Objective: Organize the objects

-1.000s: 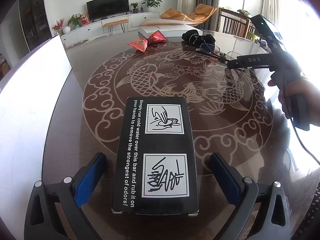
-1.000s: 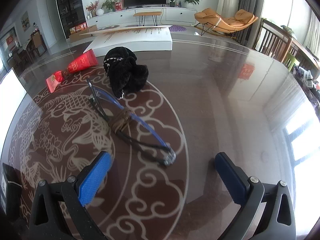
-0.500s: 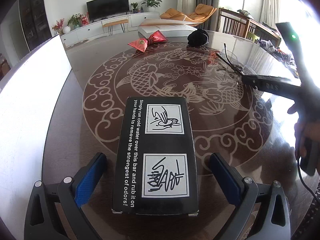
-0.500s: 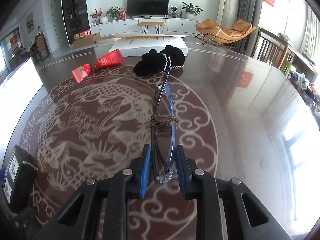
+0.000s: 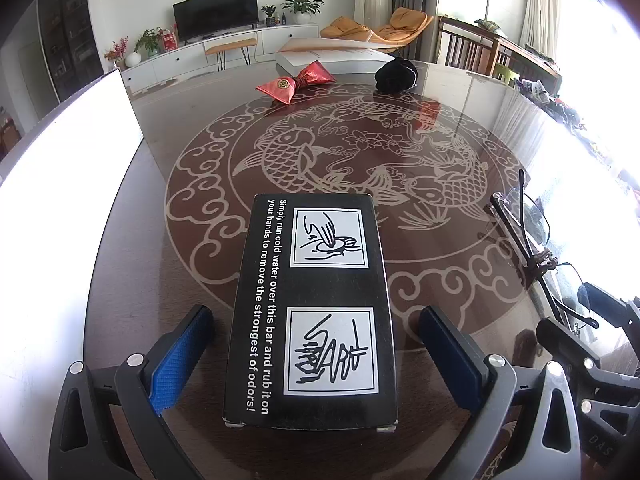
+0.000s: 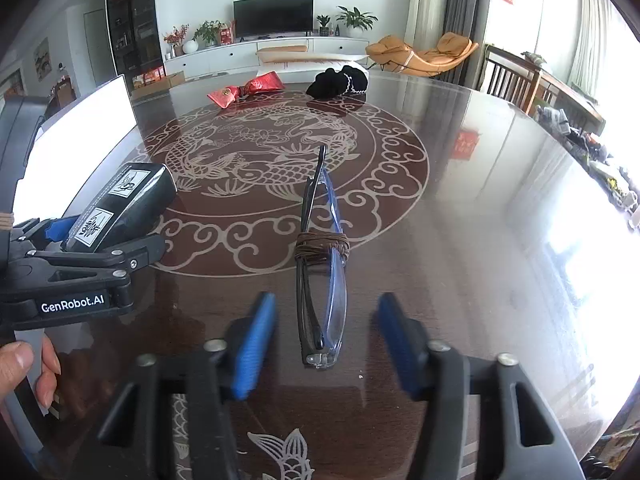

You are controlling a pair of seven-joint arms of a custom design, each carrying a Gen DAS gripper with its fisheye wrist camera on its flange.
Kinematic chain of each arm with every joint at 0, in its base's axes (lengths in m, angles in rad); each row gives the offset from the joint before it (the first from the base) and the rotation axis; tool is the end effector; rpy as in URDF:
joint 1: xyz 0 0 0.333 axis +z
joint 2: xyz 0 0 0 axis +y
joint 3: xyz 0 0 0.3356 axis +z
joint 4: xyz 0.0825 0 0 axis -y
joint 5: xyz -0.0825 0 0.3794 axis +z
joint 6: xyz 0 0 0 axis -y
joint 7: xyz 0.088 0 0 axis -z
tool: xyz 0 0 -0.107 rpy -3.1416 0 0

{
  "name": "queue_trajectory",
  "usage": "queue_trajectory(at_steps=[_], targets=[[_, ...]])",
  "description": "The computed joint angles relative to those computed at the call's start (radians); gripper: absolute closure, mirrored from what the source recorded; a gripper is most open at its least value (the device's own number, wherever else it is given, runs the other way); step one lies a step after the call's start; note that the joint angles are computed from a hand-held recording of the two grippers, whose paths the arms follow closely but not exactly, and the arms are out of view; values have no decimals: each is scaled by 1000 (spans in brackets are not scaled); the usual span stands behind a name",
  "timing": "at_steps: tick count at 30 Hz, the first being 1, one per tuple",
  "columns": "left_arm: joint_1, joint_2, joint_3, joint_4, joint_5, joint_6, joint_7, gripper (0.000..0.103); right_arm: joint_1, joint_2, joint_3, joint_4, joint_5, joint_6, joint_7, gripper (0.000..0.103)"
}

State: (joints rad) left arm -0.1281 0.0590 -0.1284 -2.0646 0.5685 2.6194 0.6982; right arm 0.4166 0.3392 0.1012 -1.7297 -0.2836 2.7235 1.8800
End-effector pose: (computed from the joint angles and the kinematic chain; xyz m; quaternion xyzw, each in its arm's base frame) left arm 0.5724 -0.1616 0.4792 -0.7351 0.6057 -0.1887 0.2389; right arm 0.6043 0.3458 0.4820 -0.7897 0.5168 -0.1920 0.2691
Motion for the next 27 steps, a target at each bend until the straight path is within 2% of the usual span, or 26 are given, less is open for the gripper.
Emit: queue_trajectory(at_steps=[1,5,7,13,19,27], targets=[[0,0,0,0,0,0,0,0,-2,2,0,4,5,-5,3,26],[0,0,0,0,0,0,0,0,-15,7,13,11,36,-21,-19,23],[0,0,0,0,0,0,0,0,-18,6,18,10,48,-27,-32,17],[0,0,0,0,0,0,0,0,-15,12,20,22,62,-46,-58,9],[0,0,0,0,0,0,0,0,-14,19,22,33,76,-63,-77,3],[0,0,0,0,0,0,0,0,-12,23,21,40,84,-72,-87,0]])
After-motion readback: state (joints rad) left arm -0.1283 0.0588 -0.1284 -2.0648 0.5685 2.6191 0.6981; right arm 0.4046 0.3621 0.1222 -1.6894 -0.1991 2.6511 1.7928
